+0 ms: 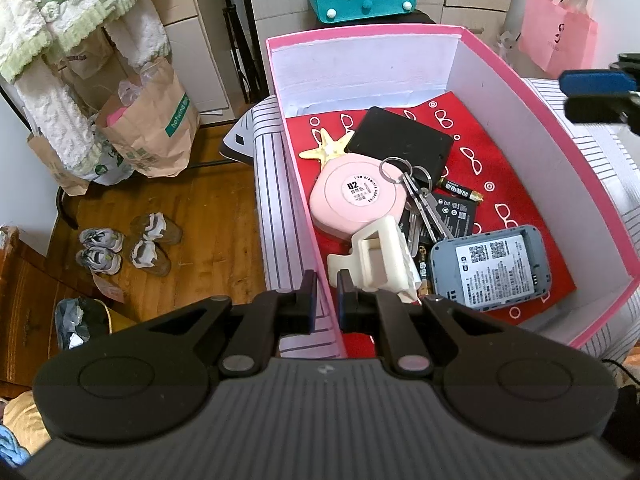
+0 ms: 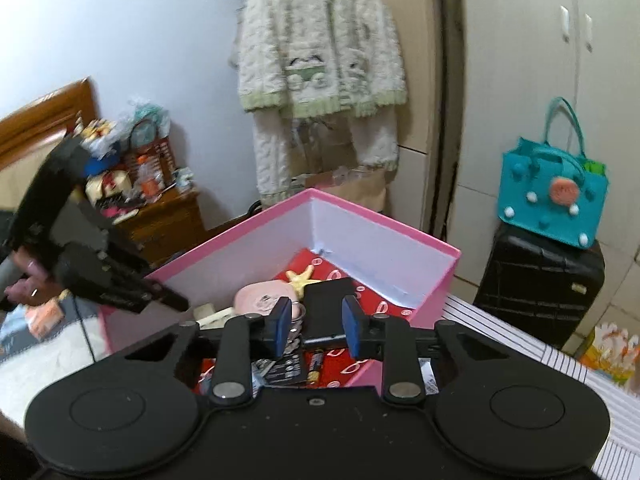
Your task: Organize rigid objects
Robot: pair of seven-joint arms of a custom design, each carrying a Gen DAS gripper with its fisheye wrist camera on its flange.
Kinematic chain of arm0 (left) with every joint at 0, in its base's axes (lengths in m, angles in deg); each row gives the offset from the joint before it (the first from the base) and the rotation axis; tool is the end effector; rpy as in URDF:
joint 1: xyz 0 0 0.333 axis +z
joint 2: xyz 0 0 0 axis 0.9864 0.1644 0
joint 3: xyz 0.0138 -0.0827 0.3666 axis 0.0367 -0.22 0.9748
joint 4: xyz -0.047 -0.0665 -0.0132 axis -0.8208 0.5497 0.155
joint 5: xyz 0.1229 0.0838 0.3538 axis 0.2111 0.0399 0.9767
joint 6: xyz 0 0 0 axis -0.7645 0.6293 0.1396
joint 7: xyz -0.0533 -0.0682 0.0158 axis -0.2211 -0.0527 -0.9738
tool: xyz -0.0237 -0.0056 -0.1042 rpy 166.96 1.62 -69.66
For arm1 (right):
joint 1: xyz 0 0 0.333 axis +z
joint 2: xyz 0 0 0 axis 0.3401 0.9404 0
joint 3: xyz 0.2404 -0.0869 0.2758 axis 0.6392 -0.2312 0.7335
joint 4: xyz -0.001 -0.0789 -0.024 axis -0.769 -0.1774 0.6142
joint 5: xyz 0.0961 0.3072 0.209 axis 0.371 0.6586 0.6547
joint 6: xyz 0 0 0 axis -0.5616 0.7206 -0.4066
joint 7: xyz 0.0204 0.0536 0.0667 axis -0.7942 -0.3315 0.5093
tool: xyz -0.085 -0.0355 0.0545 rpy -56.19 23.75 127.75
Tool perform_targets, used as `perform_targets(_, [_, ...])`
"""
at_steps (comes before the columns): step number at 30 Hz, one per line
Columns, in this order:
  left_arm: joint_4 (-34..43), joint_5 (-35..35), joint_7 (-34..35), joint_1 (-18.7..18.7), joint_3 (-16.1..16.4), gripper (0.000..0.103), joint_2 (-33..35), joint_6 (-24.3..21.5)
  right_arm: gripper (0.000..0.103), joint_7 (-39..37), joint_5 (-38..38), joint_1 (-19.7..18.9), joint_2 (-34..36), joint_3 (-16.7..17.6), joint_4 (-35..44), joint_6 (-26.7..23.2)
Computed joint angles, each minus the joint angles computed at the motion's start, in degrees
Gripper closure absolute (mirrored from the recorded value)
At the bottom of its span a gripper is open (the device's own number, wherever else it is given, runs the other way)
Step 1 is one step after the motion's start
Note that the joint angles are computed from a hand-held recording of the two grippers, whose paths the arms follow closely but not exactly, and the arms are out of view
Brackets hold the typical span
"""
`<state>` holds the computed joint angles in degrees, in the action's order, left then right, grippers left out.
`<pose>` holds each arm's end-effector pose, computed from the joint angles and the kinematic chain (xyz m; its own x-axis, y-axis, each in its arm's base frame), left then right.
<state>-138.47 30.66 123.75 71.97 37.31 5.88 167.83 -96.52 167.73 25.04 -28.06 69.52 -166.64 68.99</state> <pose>0.6030 -0.1873 0.3812 -0.2028 -0.9789 -0.0252 -0.8392 0.1870 -0.5106 0.6350 0.0887 0.4456 0.6982 -0.7066 -0.1151 -0.4645 -0.3247 -0.8239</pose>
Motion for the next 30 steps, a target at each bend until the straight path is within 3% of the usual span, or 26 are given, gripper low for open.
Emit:
perform_targets(4, [-0.25, -1.00, 1.06, 0.91, -0.88, 0.093, -0.09, 0.25, 0.070, 3.65, 0.85, -0.73, 0.89, -0.84, 0.11, 2.43])
perform_targets(9, [-0.58, -1.94, 2.19, 1.50, -1.39, 0.093, -0.05, 1.07, 0.069, 11.61, -5.70, -1.30, 3.08, -1.54, -1.11, 5.20])
perform_targets(16, [-0.85, -2.99, 3.13, 1.61, -1.39, 0.092, -0.19, 1.31, 0.063, 16.66, -9.65, -3.90, 6.70, -0.06, -2.48, 3.41])
perform_targets(23, [-1.17, -3.21, 2.41, 1.27, -0.86, 0.092, -0.48, 1.36, 0.050, 12.04, -6.31, -4.78, 8.74, 2.05, -1.98, 4.38])
perform_targets(30, [-0.30, -1.94, 0.68, 0.31, -0.27, 0.092, -0.21, 0.16, 0.048, -8.39, 6.22, -2.57, 9.37, 4.10, -2.29, 13.28])
